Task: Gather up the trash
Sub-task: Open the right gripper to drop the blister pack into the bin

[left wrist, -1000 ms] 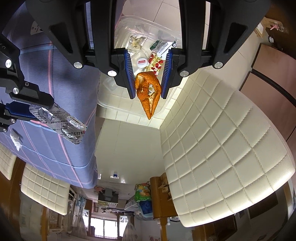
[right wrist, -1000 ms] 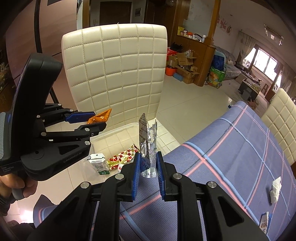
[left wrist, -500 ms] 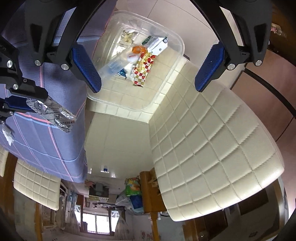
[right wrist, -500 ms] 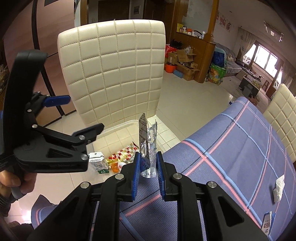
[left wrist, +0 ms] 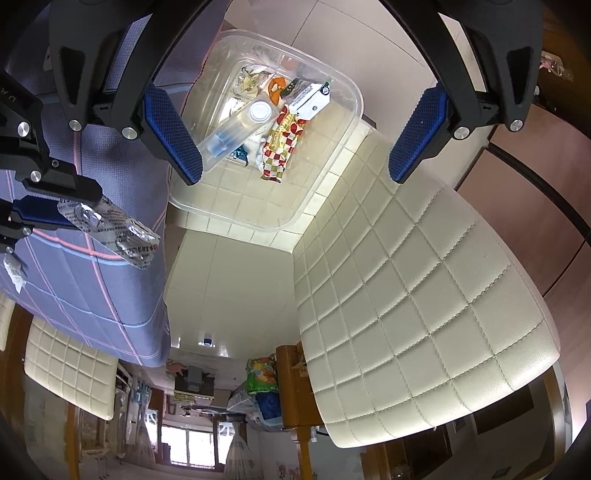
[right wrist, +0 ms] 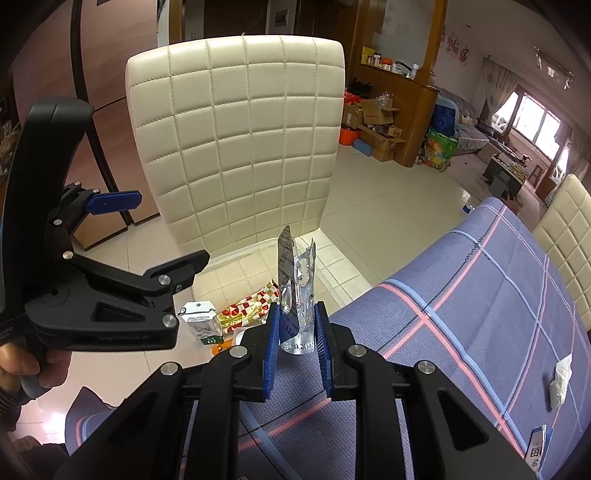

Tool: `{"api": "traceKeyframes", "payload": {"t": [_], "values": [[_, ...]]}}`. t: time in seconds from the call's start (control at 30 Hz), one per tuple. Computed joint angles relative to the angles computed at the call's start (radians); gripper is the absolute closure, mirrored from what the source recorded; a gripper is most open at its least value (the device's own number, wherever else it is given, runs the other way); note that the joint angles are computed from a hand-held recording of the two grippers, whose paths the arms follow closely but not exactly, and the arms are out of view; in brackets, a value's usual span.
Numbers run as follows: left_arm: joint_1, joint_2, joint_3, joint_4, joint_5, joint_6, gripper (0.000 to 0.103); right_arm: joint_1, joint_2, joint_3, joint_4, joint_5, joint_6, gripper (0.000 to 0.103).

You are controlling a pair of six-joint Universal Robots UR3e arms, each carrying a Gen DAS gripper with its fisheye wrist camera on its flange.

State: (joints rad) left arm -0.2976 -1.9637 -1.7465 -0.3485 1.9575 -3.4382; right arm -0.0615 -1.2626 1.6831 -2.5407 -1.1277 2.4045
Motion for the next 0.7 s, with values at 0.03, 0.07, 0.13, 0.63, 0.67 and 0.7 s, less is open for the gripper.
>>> {"api": "traceKeyframes", "payload": {"t": [0.03,0.07,0.13,0.63,0.67,0.7], "values": [[0.000,0.001,-0.001,0.001,0.000,0.000,0.003,-0.001,0.000,-0.002,0.002,0.001,-0.002,0.083],[0.000,0.001,-0.002,0.002,-0.002,-0.001,0.003,0.001,0.002,-0.004,0.002,0.000,-0.002,0.083],[0.003,0.001,-0.003,0.004,-0.007,-0.001,0.003,0.005,0.006,-0.011,0.003,0.000,0.000,0.083],[0.011,0.020,-0.030,0.009,-0.014,0.005,0.003,0.034,0.021,0.026,-0.178,-0.037,0.049,0.032],[0.011,0.021,-0.030,0.009,-0.015,0.006,0.003,0.032,0.021,0.023,-0.175,-0.038,0.053,0.032],[0.011,0.022,-0.029,0.008,-0.015,0.006,0.003,0.030,0.022,0.017,-0.167,-0.038,0.055,0.032]]}}
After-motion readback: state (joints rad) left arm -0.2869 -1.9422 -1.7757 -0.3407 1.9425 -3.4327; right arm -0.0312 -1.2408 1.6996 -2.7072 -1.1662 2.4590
